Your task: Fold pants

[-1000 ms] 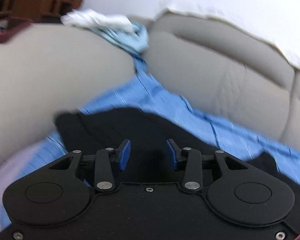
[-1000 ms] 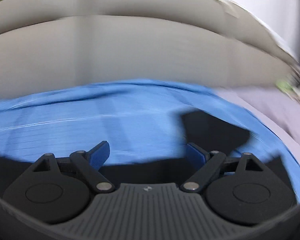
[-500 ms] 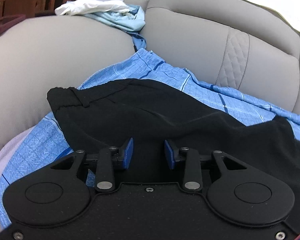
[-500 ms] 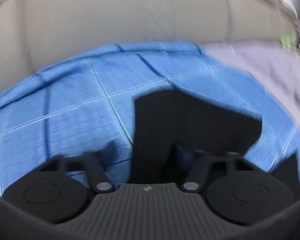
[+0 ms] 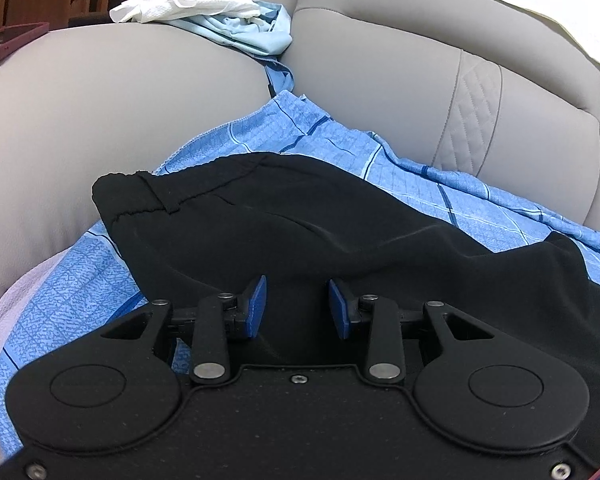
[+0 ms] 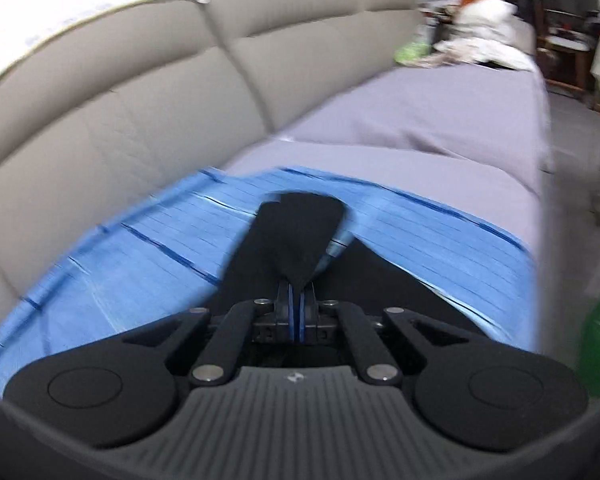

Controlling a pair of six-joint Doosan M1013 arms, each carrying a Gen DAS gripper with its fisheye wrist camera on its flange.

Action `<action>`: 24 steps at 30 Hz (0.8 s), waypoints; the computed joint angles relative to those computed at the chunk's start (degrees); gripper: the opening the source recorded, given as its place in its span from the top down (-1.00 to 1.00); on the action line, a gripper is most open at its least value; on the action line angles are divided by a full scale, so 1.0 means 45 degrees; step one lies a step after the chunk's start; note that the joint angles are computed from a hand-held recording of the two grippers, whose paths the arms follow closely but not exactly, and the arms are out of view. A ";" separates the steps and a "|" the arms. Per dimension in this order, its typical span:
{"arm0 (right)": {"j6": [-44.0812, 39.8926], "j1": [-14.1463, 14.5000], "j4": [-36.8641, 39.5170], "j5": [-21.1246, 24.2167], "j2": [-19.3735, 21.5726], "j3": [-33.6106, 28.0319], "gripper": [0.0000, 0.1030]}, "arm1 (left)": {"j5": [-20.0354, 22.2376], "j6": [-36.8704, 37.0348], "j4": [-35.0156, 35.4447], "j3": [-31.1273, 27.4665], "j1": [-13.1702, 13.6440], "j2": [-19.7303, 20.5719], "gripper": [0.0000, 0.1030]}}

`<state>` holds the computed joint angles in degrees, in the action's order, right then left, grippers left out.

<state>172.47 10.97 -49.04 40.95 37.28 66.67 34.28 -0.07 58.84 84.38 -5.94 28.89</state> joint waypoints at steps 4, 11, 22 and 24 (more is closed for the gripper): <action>0.0980 -0.0122 0.0604 -0.0023 -0.0600 0.1425 0.90 | -0.0030 0.0729 -0.0760 -0.0145 0.0090 0.0000 0.35; 0.3059 -0.0067 -0.0036 -0.0285 -0.1242 0.2859 0.90 | 0.0118 0.1489 -0.1520 -0.0361 0.0145 0.0041 0.35; 0.2576 0.0216 -0.0724 0.0784 -0.1083 0.2956 0.88 | 0.0552 0.2239 -0.1824 -0.0609 0.0073 0.0159 0.34; 0.2417 0.0325 -0.1017 0.1108 -0.1085 0.2972 0.88 | 0.0632 0.2344 -0.1851 -0.0650 0.0061 0.0177 0.33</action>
<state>183.34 12.44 -53.62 45.94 32.39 80.04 37.12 10.48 50.51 81.46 -5.66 29.68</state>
